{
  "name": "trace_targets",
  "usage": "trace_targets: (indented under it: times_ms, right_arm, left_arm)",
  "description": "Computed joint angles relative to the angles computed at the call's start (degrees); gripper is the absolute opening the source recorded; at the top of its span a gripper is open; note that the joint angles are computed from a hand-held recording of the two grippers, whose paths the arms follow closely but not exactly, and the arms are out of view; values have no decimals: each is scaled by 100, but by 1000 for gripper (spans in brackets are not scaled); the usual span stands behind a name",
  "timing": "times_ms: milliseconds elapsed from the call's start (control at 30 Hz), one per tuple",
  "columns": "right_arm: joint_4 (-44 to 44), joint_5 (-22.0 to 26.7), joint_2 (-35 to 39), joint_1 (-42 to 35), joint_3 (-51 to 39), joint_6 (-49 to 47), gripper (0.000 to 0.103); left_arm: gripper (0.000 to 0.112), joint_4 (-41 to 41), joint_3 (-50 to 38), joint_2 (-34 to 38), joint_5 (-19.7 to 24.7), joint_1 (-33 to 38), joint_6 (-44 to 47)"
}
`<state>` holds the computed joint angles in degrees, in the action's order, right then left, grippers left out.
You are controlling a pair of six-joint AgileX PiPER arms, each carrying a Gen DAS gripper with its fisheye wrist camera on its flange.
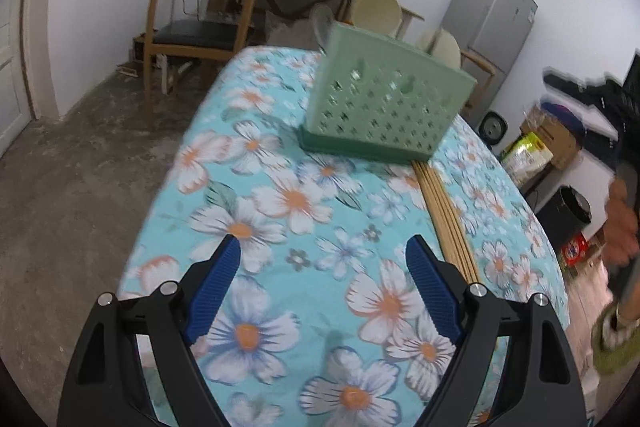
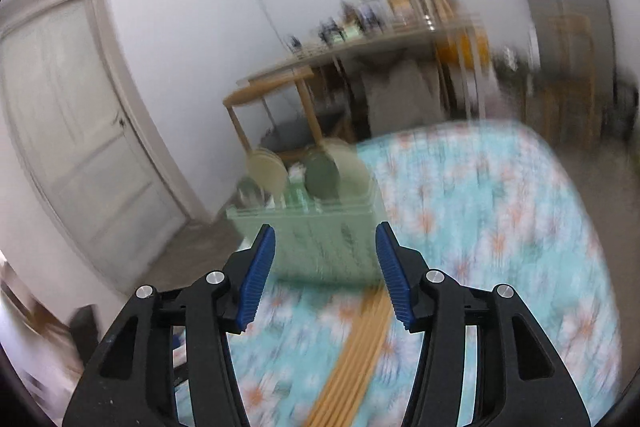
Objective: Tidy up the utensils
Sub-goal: 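Move the right tool to the chopstick bundle and grasp one chopstick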
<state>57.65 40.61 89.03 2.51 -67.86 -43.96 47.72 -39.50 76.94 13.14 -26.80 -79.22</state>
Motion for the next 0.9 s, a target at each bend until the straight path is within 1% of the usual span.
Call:
trace_targets:
  times_ms: [67,100,167,233,267,367,433,533,567,633,800,867,900]
  right_arm:
    - [-21,420,80,-341,341,135,51]
    - [-7,510,117,-436,469,157,52]
    - [180,796,240,-688,803,36,52]
    - [566,1102,439,-908,1201,-271,51]
    - [750,1258,539,-1011,1348,-451,50]
    - [1083,1479,878,-944,1481,-641,42]
    - [1180,1541,1077,-867,1467,-688,36]
    - [1189,1524,1323,-712,1371,-581,31]
    - [1201,1530,1381,-684,1384,-606,29]
    - [1153,1548,1466,-645,1289,-530,26]
    - [1192,1533,1643,-592,1167,-459,17]
    - [1220,1520,1714,-559,1103,-412,14]
    - [1241,1542,1740,-603,1128,-471,12]
  left_arm:
    - [82,-285,-109,196,-26,-120,241]
    - [82,-393,-148,269,-37,-157,338]
    - [82,-848,-274,477,-52,-247,775]
    - [82,-1370,-396,659,-56,-282,1280]
    - [82,-1770,-460,759,-76,-277,1670]
    - [82,-2486,-588,985,-87,-278,2336]
    - [82,-2860,-661,1099,-61,-273,2673]
    - [83,-2995,-750,1249,-21,-283,2744]
    - [84,-3170,-740,1268,-62,-254,2900]
    - [86,-3677,-702,1272,-174,-176,3343]
    - [91,-5256,-589,1238,-415,-12,4752]
    - [96,-6100,-560,1236,-474,25,5588]
    - [97,-6383,-551,1217,-454,36,5891]
